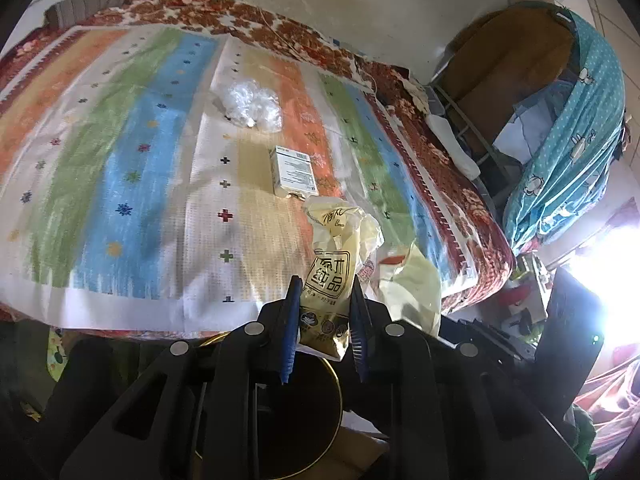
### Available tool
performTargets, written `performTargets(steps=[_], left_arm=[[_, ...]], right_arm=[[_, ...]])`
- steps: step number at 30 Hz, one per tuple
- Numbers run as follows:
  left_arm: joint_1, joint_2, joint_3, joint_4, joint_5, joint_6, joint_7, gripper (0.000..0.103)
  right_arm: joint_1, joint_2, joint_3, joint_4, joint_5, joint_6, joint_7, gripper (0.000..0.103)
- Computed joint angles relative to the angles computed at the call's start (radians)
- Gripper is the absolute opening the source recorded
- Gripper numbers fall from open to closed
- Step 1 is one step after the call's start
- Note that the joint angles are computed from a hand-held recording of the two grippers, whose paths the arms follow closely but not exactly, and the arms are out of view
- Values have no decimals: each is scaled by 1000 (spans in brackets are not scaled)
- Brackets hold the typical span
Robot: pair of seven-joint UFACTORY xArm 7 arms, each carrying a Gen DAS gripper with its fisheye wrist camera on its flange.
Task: Collect trash
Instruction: 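Lift the yellow packet and cream pouch and carry both toward the bin, then open the left gripper over the bin while the right gripper releases the cream pouch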
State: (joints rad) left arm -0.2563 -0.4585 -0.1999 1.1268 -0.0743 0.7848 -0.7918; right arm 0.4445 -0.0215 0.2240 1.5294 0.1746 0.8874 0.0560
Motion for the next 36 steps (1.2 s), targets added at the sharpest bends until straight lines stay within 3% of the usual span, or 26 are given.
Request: performTargets(steps=[14, 22, 33, 36], left_arm=[[10, -130, -51, -154, 1, 12, -173, 21], [-22, -116, -61, -170, -10, 58, -216, 21], [-55, -63, -45, -178, -43, 108, -260, 23], [-60, -47, -37, -183, -60, 118, -272, 23]], right_arm=[[18, -89, 13, -159, 30, 28, 8, 34], [39, -92, 31, -206, -15, 87, 45, 34], [51, -39, 26, -202, 57, 163, 74, 35], [53, -18, 29, -194, 33, 174, 97, 35]])
